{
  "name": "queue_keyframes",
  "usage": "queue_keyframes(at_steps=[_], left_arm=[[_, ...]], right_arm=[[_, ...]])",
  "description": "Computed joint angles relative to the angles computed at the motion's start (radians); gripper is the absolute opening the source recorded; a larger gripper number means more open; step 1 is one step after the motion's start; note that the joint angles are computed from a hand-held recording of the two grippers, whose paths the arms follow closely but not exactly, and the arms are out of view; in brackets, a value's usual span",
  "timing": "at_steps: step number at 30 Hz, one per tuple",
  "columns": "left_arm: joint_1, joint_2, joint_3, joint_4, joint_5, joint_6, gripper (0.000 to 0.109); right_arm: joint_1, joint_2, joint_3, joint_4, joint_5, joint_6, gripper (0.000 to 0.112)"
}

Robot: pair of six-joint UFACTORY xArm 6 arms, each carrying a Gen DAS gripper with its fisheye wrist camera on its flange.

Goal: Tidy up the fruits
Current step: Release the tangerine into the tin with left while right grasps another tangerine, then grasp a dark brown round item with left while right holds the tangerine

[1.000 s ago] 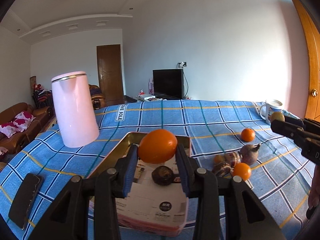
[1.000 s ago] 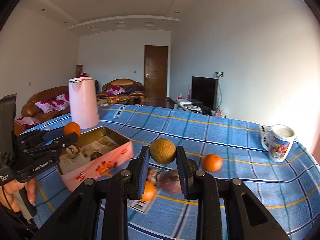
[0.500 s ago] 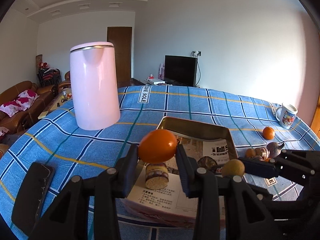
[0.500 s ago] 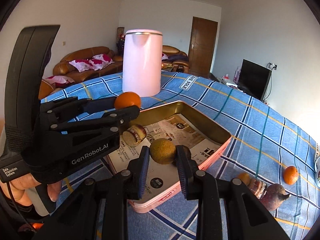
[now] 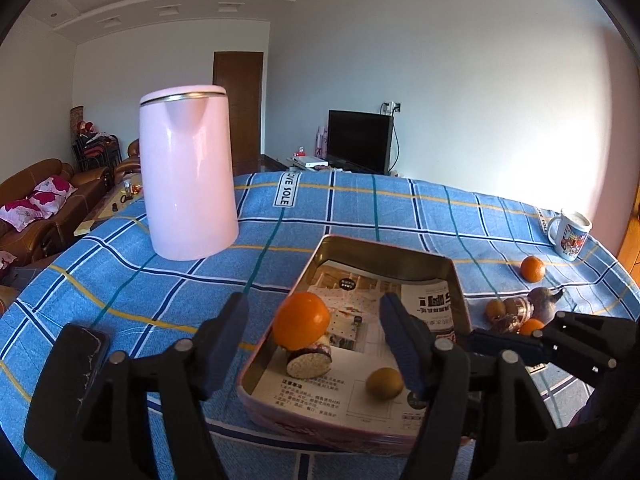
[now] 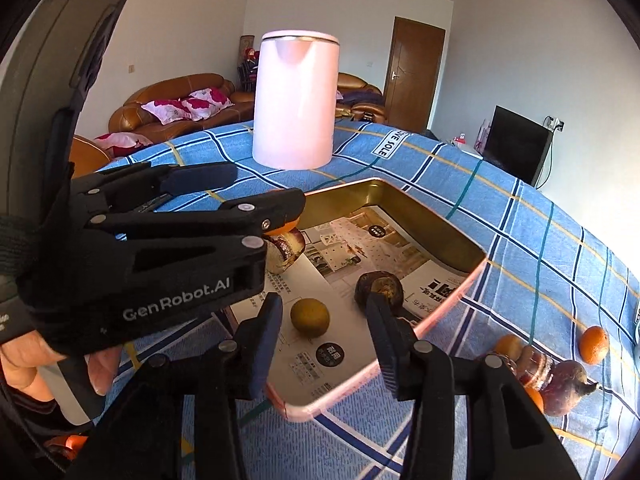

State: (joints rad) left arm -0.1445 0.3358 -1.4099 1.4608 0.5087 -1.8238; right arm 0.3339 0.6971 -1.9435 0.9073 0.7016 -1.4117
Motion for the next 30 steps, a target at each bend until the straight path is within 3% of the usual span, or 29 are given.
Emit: queue_keyframes(at_steps=[4,9,13,21,24,26,30], left_arm=[[-0.036,0.005,-0.024,0.046,0.006,-0.024,0.080],[-0.083,0.093,-0.141,-0.025,-0.009,0.096,0.080],[-0.113,0.172,-0.235,-0.112,0.001,0.217,0.080],[-0.129,0.237,-0.310,-0.211,0.008,0.339,0.080],[-0.132,0.246,-0.322,-0.228,0.007,0.358,0.080],[-0.134,0.250,-0.328,-0.236,0.009,0.372,0.080],[-0.138,0.271,-0.355,-0.274,0.005,0.422,0.080]], right_arm=[[-0.058,-0.037,0.053,0.062,-0.057,-0.060,0.050],[-0.120,0.059,-0.062,-0.078,-0.177,0.139,0.050],[-0.137,0.133,-0.157,-0.224,-0.151,0.283,0.050],[-0.145,0.253,-0.358,-0.348,0.034,0.411,0.049],[-0.140,0.304,-0.443,-0.412,0.094,0.458,0.038],[-0.144,0.344,-0.514,-0.428,0.138,0.488,0.037],[-0.157,0.246,-0.350,-0.312,0.059,0.384,0.037]])
